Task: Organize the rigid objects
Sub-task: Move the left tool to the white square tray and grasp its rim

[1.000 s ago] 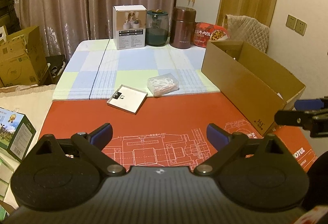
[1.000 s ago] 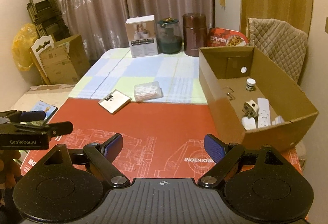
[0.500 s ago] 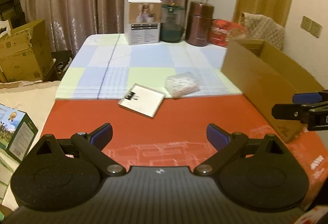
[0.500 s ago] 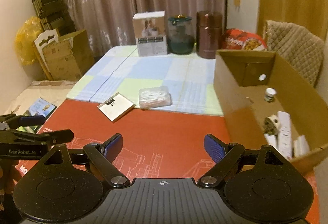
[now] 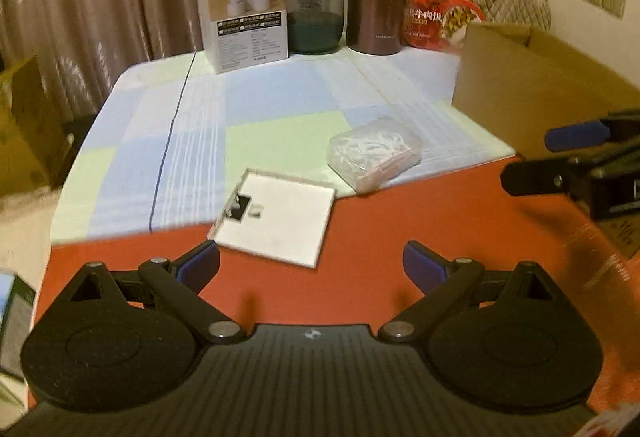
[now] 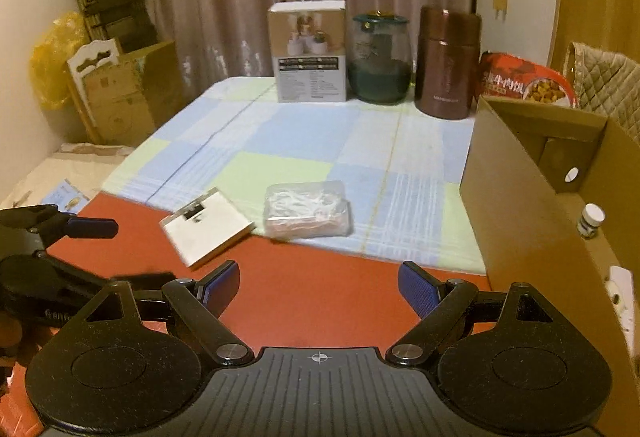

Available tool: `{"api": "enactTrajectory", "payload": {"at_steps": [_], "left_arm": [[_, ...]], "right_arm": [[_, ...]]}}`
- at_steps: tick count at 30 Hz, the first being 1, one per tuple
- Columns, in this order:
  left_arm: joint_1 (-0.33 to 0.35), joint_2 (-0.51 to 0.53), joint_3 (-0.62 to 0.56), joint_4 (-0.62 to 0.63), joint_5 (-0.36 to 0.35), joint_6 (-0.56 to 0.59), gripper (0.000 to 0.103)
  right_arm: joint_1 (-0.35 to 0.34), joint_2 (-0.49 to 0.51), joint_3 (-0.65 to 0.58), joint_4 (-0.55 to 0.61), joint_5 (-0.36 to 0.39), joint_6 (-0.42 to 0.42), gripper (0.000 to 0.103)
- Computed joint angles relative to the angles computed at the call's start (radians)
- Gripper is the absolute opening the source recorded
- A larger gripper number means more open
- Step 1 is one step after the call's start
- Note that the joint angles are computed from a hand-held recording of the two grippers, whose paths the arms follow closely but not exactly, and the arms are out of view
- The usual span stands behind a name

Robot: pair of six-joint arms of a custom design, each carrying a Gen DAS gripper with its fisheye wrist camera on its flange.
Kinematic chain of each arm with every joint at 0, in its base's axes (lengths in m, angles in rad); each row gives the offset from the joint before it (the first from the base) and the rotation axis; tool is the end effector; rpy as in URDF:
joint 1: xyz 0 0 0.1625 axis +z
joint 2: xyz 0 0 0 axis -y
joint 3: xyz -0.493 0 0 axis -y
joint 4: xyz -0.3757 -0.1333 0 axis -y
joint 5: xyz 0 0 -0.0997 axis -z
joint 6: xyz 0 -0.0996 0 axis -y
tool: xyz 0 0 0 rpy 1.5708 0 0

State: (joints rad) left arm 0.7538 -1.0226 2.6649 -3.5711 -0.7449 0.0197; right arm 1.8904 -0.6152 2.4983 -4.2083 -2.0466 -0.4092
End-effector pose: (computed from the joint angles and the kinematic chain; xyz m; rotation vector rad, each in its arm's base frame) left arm -0.1117 -0.3881 0.1802 0.7984 2.2625 -0.8056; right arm 0.2153 -0.3716 0.0933 0.6611 -2.4014 0.9543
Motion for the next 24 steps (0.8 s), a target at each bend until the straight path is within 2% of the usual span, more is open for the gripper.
{"api": "enactTrajectory", "payload": {"at_steps": [6,10,16,24], "left_arm": [[0.09,0.047,-0.08,-0.062,-0.03,0.158,0.096],[0.153,0.06,-0.13,-0.078,-0.098,0.252,0.096],[0.205,0.074,-0.174,-0.034,-0.114,0.293,0.096],[0.258,0.084,-0.21,0.006,-0.171,0.35,0.096]], "right_arm": [[-0.039,-0.009,-0.072,0.113,0.05,-0.023,0.084],[-0.064,-0.024,-0.102,0.184,0.061,-0.041,0.084],[-0.094,-0.021,-0.12,0.185,0.056,-0.049,0.084],[-0.107,-0.01,-0.14,0.18,0.043,-0.062,0.084]]}}
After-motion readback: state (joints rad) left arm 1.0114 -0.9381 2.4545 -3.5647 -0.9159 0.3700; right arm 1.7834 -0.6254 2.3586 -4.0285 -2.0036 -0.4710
